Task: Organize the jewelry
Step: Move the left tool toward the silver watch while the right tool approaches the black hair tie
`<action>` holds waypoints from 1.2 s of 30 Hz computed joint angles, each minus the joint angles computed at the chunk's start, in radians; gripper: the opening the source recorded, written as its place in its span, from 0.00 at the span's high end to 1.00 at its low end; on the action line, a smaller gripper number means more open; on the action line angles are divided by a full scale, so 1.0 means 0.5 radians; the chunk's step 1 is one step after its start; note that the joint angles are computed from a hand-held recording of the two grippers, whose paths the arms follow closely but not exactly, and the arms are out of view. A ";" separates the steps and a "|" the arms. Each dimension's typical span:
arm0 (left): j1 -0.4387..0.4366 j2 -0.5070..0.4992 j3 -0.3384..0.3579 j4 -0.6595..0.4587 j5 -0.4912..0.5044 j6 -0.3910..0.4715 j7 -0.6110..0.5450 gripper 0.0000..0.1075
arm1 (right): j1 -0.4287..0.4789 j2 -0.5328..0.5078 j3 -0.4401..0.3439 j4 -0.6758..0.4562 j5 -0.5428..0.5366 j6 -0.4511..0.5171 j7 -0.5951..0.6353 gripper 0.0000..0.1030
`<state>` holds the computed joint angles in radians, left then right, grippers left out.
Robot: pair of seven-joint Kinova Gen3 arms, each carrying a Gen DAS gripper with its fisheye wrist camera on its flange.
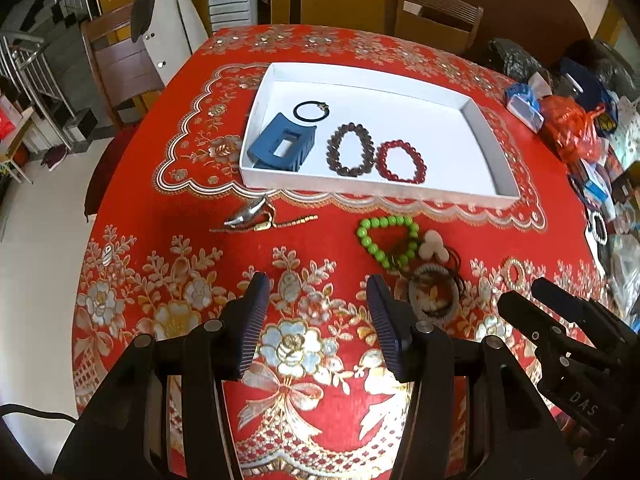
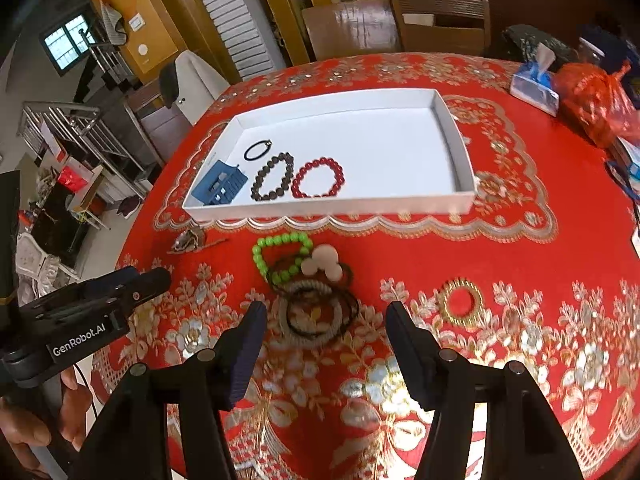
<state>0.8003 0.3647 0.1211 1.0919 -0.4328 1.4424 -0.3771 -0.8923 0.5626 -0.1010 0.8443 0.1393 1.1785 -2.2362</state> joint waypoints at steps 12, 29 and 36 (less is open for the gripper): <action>0.106 -0.029 0.038 0.073 -0.071 0.029 0.045 0.53 | -0.043 -0.166 -0.028 0.322 0.083 -0.121 -0.181 0.38; 0.110 -0.035 0.057 0.103 -0.047 0.030 0.060 0.53 | -0.030 -0.169 -0.069 0.352 0.073 -0.108 -0.182 0.38; 0.073 -0.030 0.056 0.116 0.002 0.017 0.039 0.53 | -0.015 -0.133 -0.069 0.312 0.040 -0.084 -0.152 0.38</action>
<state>0.8367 0.3496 0.1491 1.1499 -0.4317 1.4511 -0.3574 -0.8998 0.4961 -0.1354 1.0005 0.1591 1.1363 -2.3120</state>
